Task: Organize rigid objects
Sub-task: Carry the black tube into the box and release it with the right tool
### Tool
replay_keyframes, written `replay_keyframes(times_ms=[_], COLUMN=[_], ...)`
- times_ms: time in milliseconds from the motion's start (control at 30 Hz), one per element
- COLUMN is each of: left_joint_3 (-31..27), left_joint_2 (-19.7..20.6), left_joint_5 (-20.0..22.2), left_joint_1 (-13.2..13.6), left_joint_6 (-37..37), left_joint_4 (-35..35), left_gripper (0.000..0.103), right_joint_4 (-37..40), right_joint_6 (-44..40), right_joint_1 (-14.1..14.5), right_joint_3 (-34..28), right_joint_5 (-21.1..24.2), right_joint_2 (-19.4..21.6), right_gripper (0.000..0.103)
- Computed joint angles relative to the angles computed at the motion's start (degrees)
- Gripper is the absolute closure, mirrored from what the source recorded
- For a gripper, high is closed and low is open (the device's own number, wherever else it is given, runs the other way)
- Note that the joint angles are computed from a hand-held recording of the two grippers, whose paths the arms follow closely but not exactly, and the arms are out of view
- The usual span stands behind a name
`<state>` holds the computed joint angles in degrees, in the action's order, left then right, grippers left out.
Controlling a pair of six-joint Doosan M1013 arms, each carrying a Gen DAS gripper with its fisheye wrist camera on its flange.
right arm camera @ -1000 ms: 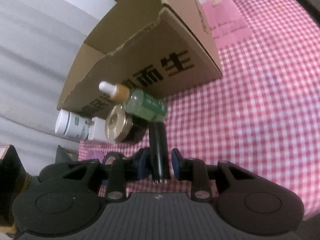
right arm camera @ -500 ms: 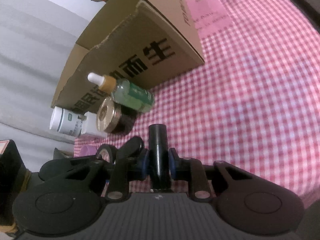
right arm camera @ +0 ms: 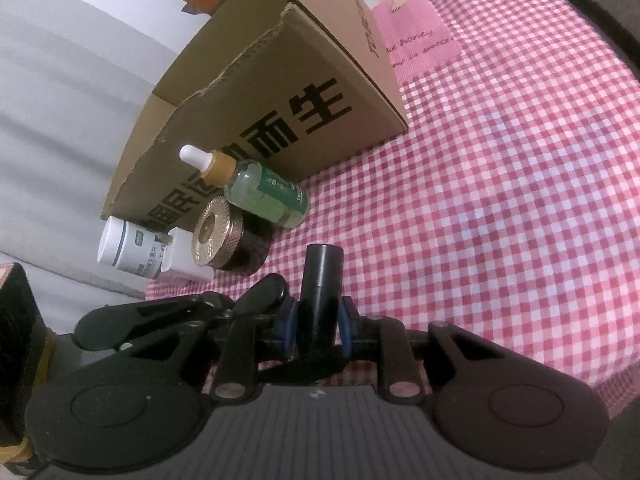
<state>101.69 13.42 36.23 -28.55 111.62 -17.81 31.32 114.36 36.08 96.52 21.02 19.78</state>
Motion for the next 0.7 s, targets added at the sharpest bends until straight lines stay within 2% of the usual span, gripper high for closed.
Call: replay_keyframes(times_ms=[133,300,433,567,700], left_joint_3=[1.2,2.12,1.55,-0.47,-4.43], left_joint_2=[-2.25,-5.32,-6.85,-7.11,-5.27], left_joint_5=[-3.11,-8.09,-10.9,-11.97,-9.79], left_joint_1=[-0.22,0.29,0.95,2.28,4.07], left_joint_6=[-0.11,0.67,-2.3,-6.61,-12.18], left_joint_4=[0.53,0.27,3.67,8.38,13.71], left_gripper=[0.072,0.072,0.072,0.072,0.072], right_joint_4=[-3.63,-19.19,-24.32,-21.98,-8.81], right_joint_6=[2.92,13.74,14.46,6.94,-8.44], right_joint_1=[0.77,2.51,2.91,2.4,0.57], right_joint_3=[0.18,-1.74,-4.25,-9.22,-15.74], right_joint_5=[-1.97,-3.85,-5.26,-4.59,-1.77], right_joint_2=[-1.17,-2.52,-2.64,-0.9,2.79], right_gripper=[0.079,0.079,0.079,0.079,0.079])
